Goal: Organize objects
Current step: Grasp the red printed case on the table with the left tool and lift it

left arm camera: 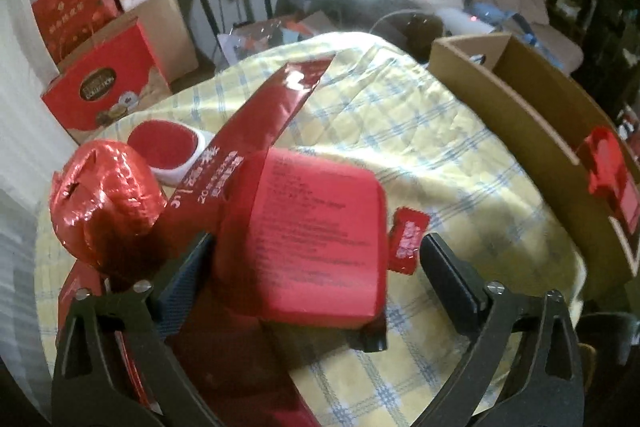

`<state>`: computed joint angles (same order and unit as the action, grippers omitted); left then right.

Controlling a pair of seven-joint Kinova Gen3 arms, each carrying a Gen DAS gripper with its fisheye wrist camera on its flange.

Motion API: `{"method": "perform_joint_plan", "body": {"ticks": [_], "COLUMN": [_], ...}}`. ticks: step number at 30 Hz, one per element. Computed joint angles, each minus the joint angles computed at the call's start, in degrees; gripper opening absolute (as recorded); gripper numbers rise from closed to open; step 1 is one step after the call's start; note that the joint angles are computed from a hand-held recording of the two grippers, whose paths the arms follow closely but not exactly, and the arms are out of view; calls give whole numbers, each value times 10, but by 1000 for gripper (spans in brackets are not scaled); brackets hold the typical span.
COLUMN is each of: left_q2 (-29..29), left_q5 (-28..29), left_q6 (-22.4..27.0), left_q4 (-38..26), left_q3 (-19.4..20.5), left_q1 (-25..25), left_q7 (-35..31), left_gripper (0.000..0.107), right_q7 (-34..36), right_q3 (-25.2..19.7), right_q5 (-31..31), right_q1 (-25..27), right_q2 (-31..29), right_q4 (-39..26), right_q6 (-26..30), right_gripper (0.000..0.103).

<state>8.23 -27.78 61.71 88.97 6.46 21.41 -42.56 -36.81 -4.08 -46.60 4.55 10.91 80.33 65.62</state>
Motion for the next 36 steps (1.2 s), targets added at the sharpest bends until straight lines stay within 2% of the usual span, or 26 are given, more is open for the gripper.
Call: {"method": "perform_joint_plan", "body": {"ticks": [3,5,9,16,21,23,26,32,34,36], "left_q2": [8,9,-10,-41,-99,-138,-187,-262,-289,-309], "left_q5": [-21,-24,-6,30,103,111,76,-28,-52,-49], "left_q6": [12,13,-30,-64,-111,-119,-98,8,26,30], "left_q4": [0,3,30,52,80,91,96,89,102,112], "left_q3": [-1,-3,-5,5,4,9,40,131,149,149], "left_q1": [8,10,-3,-20,-57,-73,-102,-178,-198,-213], "left_q7": [16,26,38,35,13,21,64,127,133,134], "left_gripper": [94,85,84,83,83,83,83,83,83,83], "right_q7": [-11,-13,-14,-22,-13,-10,-12,-20,-19,-12], "right_q3": [-1,-2,-3,-1,1,3,6,4,2,-1], "right_q5": [14,16,12,19,6,2,1,-2,-3,-5], "right_q1": [-7,-7,-5,-7,3,5,7,6,2,-3], "right_q2": [6,6,5,3,-2,-4,-4,-5,-9,-13], "right_q4": [-3,-1,0,0,4,5,4,-2,0,2], "right_q6": [2,-2,-2,-9,-5,-4,-4,2,2,6], "right_gripper": [87,87,87,87,87,87,87,87,87,87]}}
